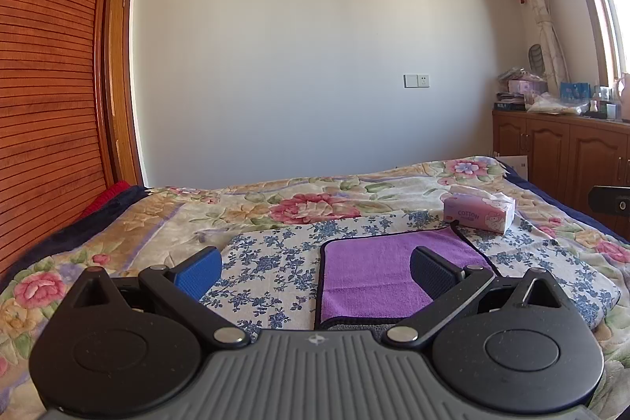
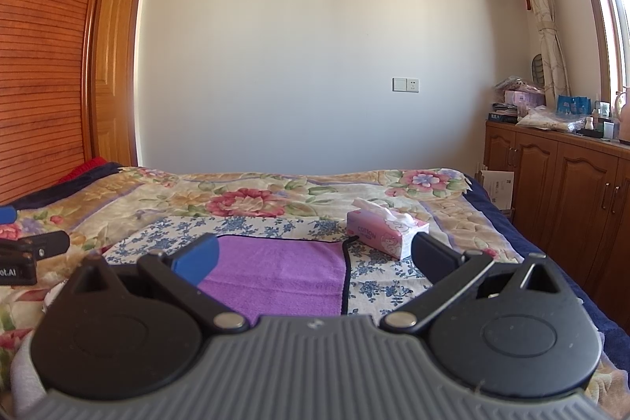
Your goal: Fold towel
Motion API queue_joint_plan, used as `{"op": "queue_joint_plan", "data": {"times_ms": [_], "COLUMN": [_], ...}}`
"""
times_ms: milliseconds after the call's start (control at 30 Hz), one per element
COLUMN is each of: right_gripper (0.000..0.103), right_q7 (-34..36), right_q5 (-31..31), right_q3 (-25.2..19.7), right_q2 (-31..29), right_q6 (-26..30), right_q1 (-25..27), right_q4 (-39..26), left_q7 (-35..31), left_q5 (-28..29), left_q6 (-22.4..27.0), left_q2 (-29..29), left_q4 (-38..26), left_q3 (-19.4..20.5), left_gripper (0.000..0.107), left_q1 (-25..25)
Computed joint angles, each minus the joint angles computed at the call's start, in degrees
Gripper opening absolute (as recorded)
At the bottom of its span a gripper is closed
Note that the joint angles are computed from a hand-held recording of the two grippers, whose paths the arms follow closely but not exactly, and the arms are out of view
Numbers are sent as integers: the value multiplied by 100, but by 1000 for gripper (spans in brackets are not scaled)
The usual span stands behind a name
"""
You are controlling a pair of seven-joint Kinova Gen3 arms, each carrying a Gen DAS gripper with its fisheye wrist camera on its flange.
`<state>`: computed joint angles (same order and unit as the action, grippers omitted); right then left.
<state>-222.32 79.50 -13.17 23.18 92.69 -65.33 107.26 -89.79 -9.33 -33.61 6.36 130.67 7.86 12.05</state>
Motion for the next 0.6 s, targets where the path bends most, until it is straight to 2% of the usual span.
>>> {"op": "queue_joint_plan", "data": {"times_ms": [600], "right_gripper": [103], "right_q7": [65], "right_q5": [4], "right_q3": [20], "right_q2": [23], "right_q6": [-11], "right_q1": [-9], "right_q4": [-61], "left_q7": [3], "left_q5": [9], "left_q6": [-2], "left_q2": [5], "left_q4": [0], "left_q3": [-4], "left_gripper": [103], "left_q1": [4]}}
